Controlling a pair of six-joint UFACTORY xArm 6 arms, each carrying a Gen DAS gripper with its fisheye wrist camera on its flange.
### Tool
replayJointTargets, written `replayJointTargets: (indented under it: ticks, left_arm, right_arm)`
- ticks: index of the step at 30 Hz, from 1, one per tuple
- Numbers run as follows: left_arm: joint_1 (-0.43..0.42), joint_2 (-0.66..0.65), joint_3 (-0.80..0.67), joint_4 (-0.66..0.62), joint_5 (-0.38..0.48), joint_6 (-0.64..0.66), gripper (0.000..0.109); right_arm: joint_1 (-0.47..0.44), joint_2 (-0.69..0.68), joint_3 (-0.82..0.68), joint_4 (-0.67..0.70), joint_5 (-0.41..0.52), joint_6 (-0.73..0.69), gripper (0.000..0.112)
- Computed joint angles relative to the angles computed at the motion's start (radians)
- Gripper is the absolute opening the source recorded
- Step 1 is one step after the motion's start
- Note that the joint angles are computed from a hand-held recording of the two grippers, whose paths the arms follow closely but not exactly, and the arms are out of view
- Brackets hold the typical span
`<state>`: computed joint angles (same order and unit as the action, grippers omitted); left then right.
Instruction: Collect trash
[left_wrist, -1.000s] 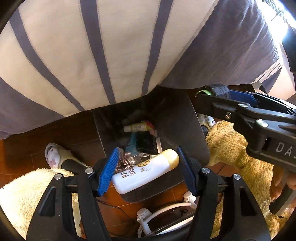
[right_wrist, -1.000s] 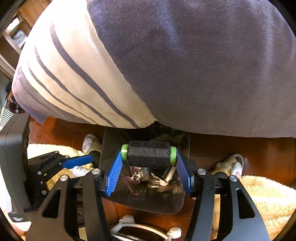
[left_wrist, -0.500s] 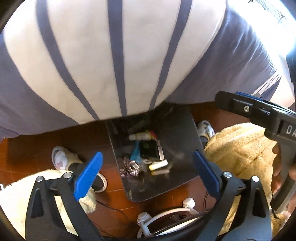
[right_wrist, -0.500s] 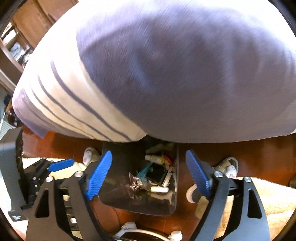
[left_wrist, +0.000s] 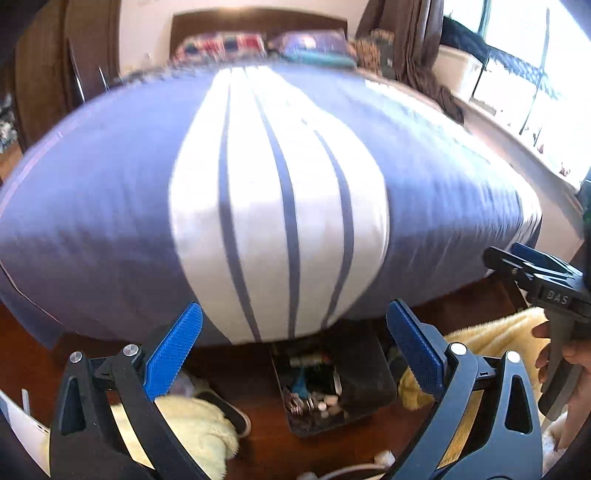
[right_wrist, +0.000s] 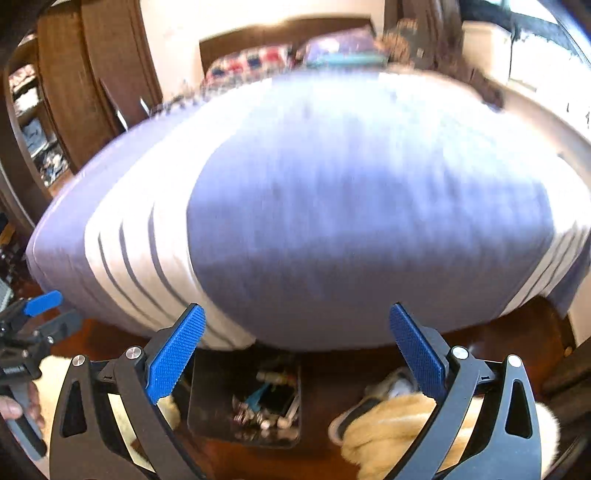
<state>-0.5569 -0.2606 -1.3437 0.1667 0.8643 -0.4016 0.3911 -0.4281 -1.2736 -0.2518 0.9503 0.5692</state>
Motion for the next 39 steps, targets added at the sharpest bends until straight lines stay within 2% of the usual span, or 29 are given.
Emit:
replayJointTargets:
  ticks: [6,10,15,20,25,31,39]
  left_arm:
    - [-0.007,-0.023,-0.087,0.154,-0.011,-0.085,0.095]
    - [-0.023,-0.018,-0.161,0.266,-0.025,-0.130,0.095]
    - [-0.044,-0.006,-0.239,0.402,-0.036,-0.210,0.095]
    - [-0.064,0.016,-0.316,0.449,-0.016,-0.236,0.095]
    - [-0.093,0.019,-0.355,0.522,0.017,-0.261,0.095]
    - [-0.097,-0.003,-0.354,0.557,0.023,-0.322,0.095]
    - [-0.102,-0.026,-0.342,0.589,0.033,-0.337,0.095]
  right_arm:
    - [0.042,-0.004,-0.130,-0.199,0.056,0.066,0.100]
    - [0.063,0.026,-0.244,-0.289,0.085,0.079,0.100]
    - [0.080,0.024,-0.301,-0.340,0.072,0.077,0.100]
    - [0.100,0.054,-0.387,-0.400,0.073,0.078,0.100]
    - [0.148,0.059,-0.424,-0.523,0.088,0.141,0.100]
    - [0.171,0.060,-0.444,-0.576,0.112,0.190,0.100]
    - [0.196,0.049,-0.448,-0.612,0.137,0.225,0.100]
